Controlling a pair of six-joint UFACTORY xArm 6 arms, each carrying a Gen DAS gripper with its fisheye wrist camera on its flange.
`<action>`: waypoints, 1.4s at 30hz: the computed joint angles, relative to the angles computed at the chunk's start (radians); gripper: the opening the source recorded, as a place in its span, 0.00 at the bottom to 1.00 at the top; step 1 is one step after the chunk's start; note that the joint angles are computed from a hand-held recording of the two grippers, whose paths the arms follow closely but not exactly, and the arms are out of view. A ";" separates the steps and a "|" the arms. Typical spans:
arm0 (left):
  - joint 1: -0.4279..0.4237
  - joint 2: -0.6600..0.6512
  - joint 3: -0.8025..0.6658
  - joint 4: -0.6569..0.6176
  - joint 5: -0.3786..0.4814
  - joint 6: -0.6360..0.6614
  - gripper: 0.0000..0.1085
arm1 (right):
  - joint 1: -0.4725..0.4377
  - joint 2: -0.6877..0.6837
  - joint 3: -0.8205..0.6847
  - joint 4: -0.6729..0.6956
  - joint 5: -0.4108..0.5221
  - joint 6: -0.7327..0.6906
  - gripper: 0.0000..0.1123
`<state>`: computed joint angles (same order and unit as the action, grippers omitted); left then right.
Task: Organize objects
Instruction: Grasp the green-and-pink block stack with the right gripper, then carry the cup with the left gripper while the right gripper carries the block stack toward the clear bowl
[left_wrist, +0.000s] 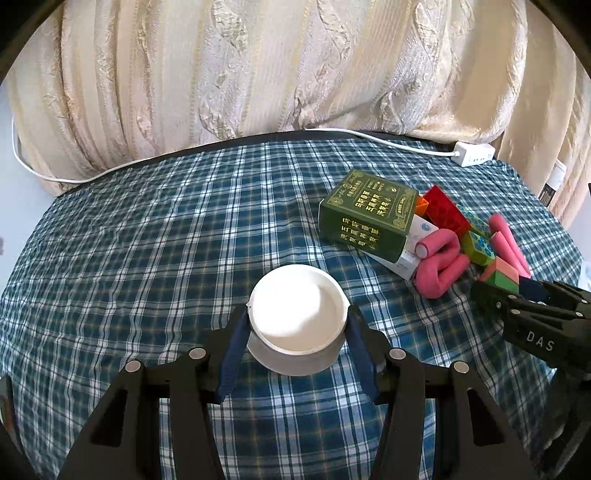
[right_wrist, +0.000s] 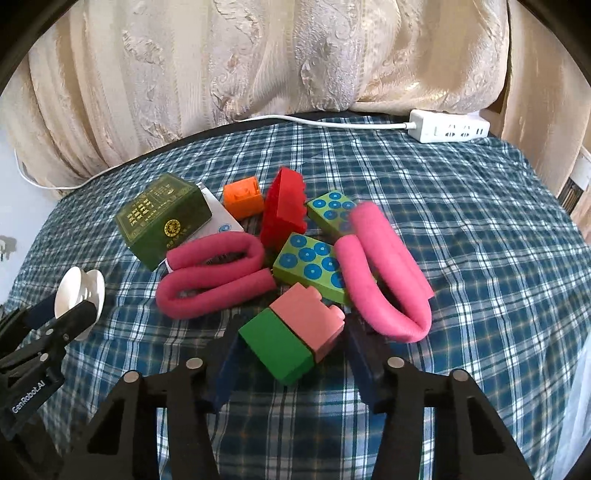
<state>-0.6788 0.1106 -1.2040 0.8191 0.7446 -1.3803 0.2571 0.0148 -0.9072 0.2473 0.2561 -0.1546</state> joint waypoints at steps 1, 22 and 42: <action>0.000 0.001 0.001 -0.002 -0.002 0.003 0.49 | 0.000 -0.002 0.006 -0.022 -0.010 0.015 0.49; -0.037 0.029 -0.024 0.007 -0.015 0.086 0.49 | -0.034 -0.230 0.246 0.000 -0.068 0.009 0.48; -0.143 0.097 -0.126 0.021 0.066 0.136 0.49 | -0.112 -0.432 0.408 0.247 -0.049 -0.182 0.48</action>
